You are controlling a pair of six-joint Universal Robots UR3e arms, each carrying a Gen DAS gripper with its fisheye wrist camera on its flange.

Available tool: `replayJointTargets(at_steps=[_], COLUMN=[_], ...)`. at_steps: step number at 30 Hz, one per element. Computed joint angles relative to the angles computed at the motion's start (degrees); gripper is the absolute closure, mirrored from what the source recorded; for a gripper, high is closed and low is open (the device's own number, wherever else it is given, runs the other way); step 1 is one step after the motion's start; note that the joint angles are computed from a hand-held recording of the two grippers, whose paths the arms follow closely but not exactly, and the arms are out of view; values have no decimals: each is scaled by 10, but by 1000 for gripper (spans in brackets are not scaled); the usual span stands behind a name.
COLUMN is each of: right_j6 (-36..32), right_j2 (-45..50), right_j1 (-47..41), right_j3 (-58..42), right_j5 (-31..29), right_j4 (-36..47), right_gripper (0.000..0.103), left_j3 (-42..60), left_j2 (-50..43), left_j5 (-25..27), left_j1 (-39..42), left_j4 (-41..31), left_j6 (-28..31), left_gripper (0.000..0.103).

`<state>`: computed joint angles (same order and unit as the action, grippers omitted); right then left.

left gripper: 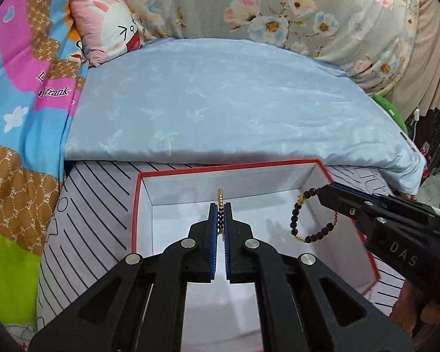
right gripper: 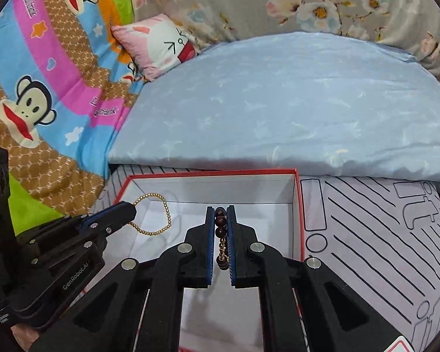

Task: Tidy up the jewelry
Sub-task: 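Carry both bracelets into the red box and open both grippers, then withdraw both grippers from the box back to the jewelry pile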

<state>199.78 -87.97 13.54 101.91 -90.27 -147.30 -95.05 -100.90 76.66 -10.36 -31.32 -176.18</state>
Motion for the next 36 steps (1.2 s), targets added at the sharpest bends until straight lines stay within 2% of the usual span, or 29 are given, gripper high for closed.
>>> replayJointTargets(at_steps=[4, 6, 7, 8, 9, 13, 19, 21, 23, 24, 26, 29, 35, 36], right_j6=[-12, -15, -18, -16, -14, -4, 49, 74, 110, 124, 173, 252, 421, 446], right_j2=[37, 47, 42, 33, 21, -56, -202, -236, -265, -272, -294, -304, -305, -305], right_j1=[-5, 10, 13, 21, 24, 31, 56, 82, 137, 157, 217, 302, 443, 461], right_j3=[-24, -34, -30, -24, -16, 35, 133, 155, 172, 178, 197, 209, 230, 235], right_j5=[-9, -47, -58, -76, -84, -91, -92, -110, -164, -181, -224, -281, -329, -331], right_j4=[7, 9, 6, 3, 2, 8, 43, 60, 90, 100, 130, 180, 262, 270], right_gripper=[92, 81, 78, 71, 67, 66, 63, 62, 62, 62, 62, 62, 62, 62], left_j3=[26, 34, 34, 22, 1, -44, -171, -218, -265, -290, -330, -373, -436, -444], left_j2=[-36, -44, -42, -34, -16, 45, 202, 264, 327, 368, 453, 542, 728, 767], left_j5=[-7, 7, 12, 14, 9, 2, 8, 20, 33, 33, 0, -9, -23, -37], left_j1=[1, 1, 4, 7, 15, 35, 59, 62, 65, 70, 98, 109, 133, 148], left_j4=[2, 9, 10, 25, 43, 36, 6, -9, -20, -36, -98, -161, -316, -358], left_j6=[1, -17, -25, -38, -46, -43, -20, -10, 3, 9, 33, 46, 61, 73], left_gripper=[98, 71, 42, 37, 37, 37, 37, 37, 37, 37, 37, 37, 37, 37])
